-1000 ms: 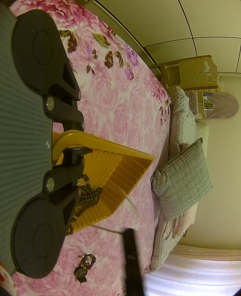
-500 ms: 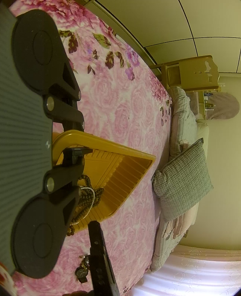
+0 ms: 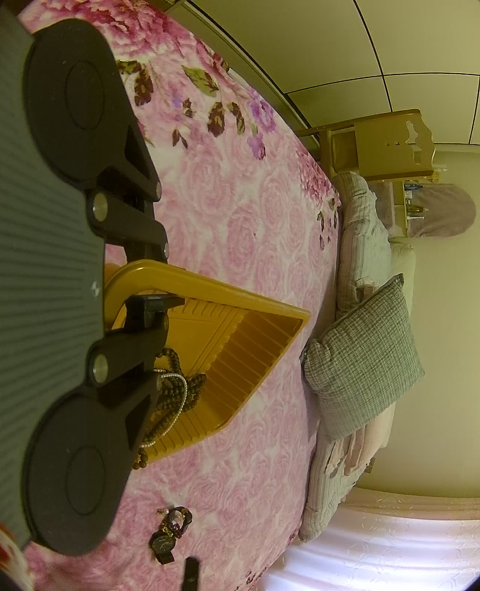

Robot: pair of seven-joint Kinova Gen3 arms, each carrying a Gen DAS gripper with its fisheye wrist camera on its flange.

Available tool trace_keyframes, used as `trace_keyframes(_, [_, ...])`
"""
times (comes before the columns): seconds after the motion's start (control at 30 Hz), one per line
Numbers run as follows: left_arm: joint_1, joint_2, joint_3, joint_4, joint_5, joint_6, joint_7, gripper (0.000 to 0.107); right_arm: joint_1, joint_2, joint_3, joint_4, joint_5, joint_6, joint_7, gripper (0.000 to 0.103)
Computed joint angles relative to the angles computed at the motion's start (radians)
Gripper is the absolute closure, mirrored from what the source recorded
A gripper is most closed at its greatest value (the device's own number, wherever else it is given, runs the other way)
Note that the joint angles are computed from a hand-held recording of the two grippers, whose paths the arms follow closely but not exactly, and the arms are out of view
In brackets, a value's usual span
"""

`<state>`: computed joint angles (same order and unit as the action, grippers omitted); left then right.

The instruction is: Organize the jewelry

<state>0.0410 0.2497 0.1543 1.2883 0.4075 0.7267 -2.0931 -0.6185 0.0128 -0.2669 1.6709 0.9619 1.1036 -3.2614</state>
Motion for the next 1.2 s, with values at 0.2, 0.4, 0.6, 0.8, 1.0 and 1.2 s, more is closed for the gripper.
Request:
trace_keyframes(0.2, [-0.001,0.000,0.000,0.000,0.001,0.001,-0.001,0.101,-0.009,-0.041,-0.036,0.102,-0.018,0.129,-0.131,0.045])
trace_keyframes(0.4, [0.001,0.001,-0.002,-0.007,-0.005,0.006,0.002,0.101,0.014,-0.062,-0.043,0.157,-0.050,0.106,-0.156,0.045])
trace_keyframes(0.6, [0.003,0.004,-0.005,-0.017,-0.017,0.011,0.008,0.101,0.046,-0.058,-0.027,0.193,-0.053,0.037,-0.151,0.046])
trace_keyframes(0.8, [0.006,0.006,-0.006,-0.022,-0.027,0.014,0.014,0.101,0.081,-0.063,-0.011,0.225,-0.027,-0.021,-0.189,0.046])
trace_keyframes(1.0, [0.006,0.006,-0.005,-0.022,-0.031,0.013,0.015,0.101,0.137,-0.092,0.008,0.283,-0.022,-0.141,-0.265,0.066])
trace_keyframes(1.2, [0.007,0.007,-0.006,-0.021,-0.035,0.010,0.018,0.101,0.189,-0.132,-0.008,0.344,-0.004,-0.230,-0.403,0.075])
